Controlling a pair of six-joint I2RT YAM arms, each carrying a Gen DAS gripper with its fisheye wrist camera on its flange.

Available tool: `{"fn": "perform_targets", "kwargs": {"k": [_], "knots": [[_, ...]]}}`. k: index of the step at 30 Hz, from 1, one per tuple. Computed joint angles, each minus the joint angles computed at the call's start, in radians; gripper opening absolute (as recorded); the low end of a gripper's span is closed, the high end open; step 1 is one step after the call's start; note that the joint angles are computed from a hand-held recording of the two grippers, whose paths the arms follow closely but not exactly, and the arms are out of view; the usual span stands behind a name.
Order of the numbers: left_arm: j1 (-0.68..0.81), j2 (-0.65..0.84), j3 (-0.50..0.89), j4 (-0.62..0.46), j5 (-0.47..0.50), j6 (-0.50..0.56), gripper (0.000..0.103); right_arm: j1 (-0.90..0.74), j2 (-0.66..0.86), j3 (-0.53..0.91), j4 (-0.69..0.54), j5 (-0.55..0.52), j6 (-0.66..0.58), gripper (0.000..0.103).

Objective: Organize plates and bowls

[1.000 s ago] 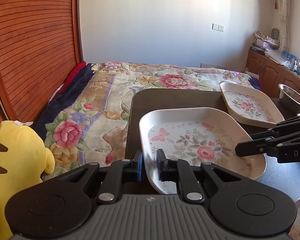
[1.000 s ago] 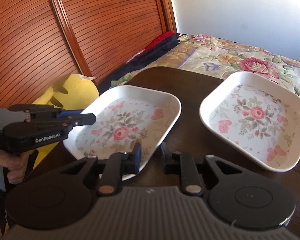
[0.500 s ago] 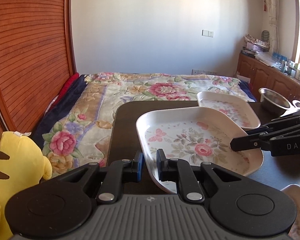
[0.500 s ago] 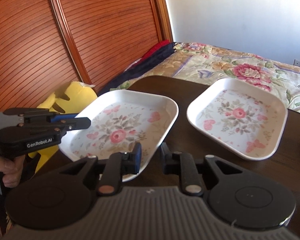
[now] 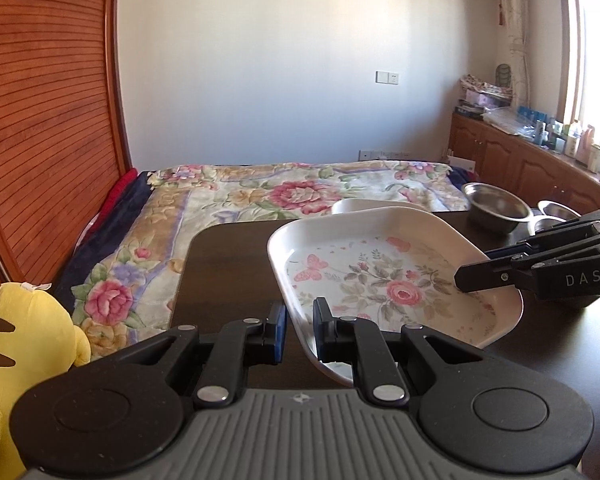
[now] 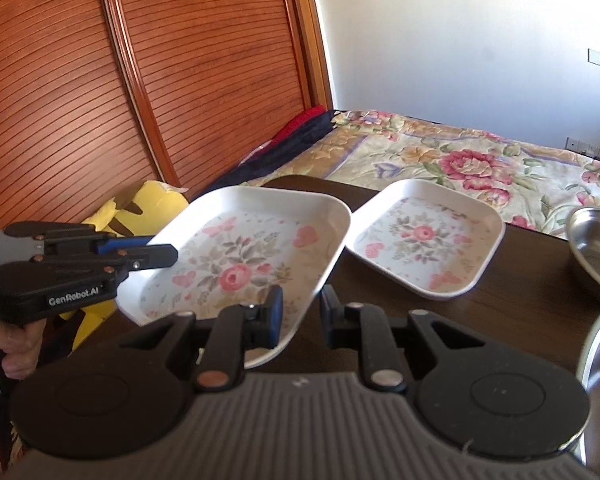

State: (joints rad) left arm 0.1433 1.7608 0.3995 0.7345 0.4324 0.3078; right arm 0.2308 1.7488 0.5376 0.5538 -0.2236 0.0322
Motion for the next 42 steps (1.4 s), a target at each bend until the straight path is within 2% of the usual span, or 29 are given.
{"fn": "perform_targets", "kwargs": {"k": [24, 36, 42], "knots": [[-0.104, -0.241, -0.238, 0.01, -0.042, -0.009, 0.016, -0.119, -0.288, -0.263, -0.03, -0.069, -0.07, 0.022], [-0.106, -0.24, -0.329, 0.079, -0.035, -0.006, 0.016, -0.148, -0.351, -0.354, -0.015, -0.102, -0.086, 0.022], [-0.063, -0.205, -0.367, 0.128, -0.007, 0.013, 0.016, -0.13, -0.338, -0.4, 0.039, -0.106, -0.086, 0.022]]}}
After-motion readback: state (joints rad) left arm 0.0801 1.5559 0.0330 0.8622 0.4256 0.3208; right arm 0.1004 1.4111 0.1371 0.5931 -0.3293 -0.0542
